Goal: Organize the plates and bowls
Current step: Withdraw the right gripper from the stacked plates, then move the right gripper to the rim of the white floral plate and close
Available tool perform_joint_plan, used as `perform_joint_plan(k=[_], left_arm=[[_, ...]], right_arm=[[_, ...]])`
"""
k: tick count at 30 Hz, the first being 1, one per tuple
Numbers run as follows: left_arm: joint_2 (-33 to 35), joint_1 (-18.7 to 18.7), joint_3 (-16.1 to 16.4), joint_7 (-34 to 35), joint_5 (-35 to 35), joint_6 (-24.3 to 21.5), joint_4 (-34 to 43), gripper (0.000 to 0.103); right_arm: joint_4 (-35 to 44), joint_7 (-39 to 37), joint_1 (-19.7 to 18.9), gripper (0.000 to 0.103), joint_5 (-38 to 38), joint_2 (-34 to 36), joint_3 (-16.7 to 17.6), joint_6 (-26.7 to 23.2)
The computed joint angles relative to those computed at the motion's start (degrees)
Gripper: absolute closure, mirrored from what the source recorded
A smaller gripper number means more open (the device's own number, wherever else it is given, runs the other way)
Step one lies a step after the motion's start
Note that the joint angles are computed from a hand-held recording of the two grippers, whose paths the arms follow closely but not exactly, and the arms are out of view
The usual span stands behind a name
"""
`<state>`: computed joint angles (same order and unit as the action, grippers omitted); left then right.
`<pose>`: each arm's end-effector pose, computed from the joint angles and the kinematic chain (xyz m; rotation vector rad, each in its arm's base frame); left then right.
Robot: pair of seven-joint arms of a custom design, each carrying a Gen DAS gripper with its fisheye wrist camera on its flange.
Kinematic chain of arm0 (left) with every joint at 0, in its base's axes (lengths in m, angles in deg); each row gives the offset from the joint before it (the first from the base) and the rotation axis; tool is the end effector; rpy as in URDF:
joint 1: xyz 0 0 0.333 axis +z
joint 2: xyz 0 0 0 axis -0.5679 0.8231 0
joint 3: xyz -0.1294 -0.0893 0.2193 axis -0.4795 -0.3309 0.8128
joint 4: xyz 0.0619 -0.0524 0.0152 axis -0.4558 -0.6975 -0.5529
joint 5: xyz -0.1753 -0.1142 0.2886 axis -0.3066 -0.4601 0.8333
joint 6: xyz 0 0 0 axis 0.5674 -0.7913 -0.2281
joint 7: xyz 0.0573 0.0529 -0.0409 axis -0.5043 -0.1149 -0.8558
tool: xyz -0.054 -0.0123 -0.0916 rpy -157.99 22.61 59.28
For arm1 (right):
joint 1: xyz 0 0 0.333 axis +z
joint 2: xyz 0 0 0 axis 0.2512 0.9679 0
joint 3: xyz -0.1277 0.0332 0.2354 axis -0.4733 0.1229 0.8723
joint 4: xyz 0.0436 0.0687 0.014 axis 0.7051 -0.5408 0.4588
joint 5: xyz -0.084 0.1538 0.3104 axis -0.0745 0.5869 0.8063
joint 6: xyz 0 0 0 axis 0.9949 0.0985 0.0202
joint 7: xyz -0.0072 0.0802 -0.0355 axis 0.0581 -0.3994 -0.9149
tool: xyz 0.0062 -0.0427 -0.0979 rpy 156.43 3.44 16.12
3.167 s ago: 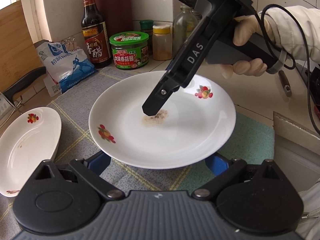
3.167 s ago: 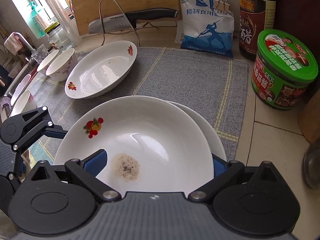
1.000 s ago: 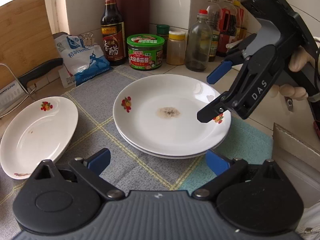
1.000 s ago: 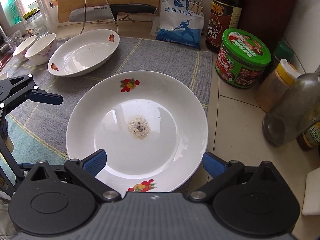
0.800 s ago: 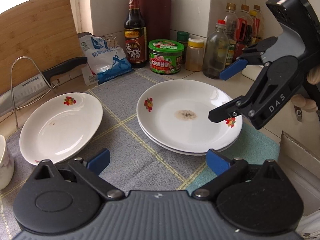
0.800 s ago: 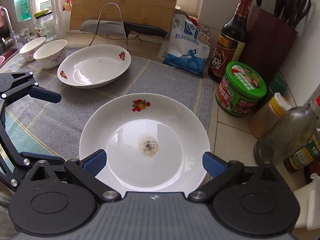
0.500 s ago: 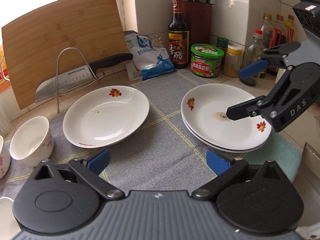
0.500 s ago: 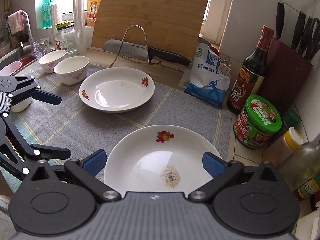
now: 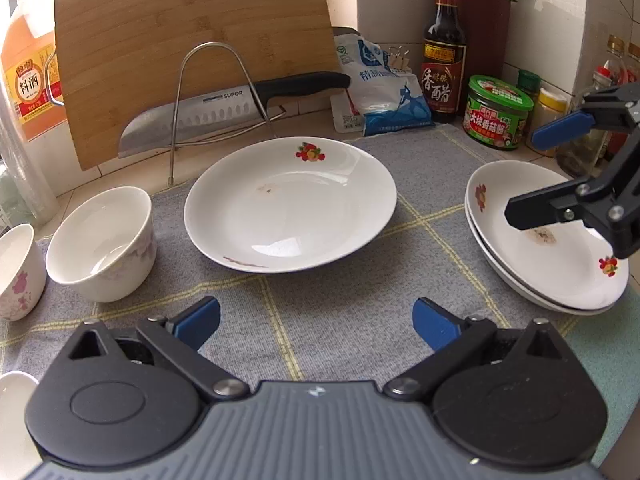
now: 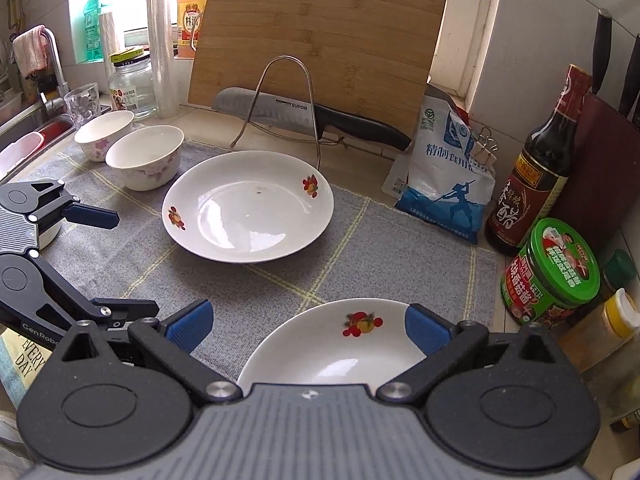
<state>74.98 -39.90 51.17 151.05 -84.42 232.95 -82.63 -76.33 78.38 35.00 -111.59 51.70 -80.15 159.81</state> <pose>0.6340 -0.2311 0.2914 -1.0392 2.4195 -0.9252 0.5694 0.1729 0.3064 -1.8850 1.7206 -0.7917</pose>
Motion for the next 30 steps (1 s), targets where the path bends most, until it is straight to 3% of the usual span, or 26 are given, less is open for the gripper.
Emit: perform_joint_plan(k=[4,12,18,25,30], left_arm=[[5.14,-3.23,3.61,-3.19,1.93,-2.28,7.31,0.001],[11.66,-4.61,5.01,-5.73,4.01,-6.63,16.37,0.001],[12.65,-2.83,2.4,-3.5,3.36,-6.25,17.12,0.001],[14.86,-3.06,1.83,-2.43,2.86,-5.99,20.07,0.0],[16.22,-3.19,1.44,-1.74,2.68,-5.82,21.88,0.0]], right_arm=[[2.56,-9.63,-3.65,0.0,9.66,2.24,4.07,0.08],[14.78,-30.22,-10.43,0.0,29.57,11.99,12.5,-4.17],[25.72,-42.78,-14.11,0.0,39.89,19.93,17.75,-9.28],[39.21,-53.21,-14.99,0.0,48.42,28.69,19.7,-16.29],[53.78,-60.13,-15.15,0.0,54.63,37.49,20.64,-23.72]])
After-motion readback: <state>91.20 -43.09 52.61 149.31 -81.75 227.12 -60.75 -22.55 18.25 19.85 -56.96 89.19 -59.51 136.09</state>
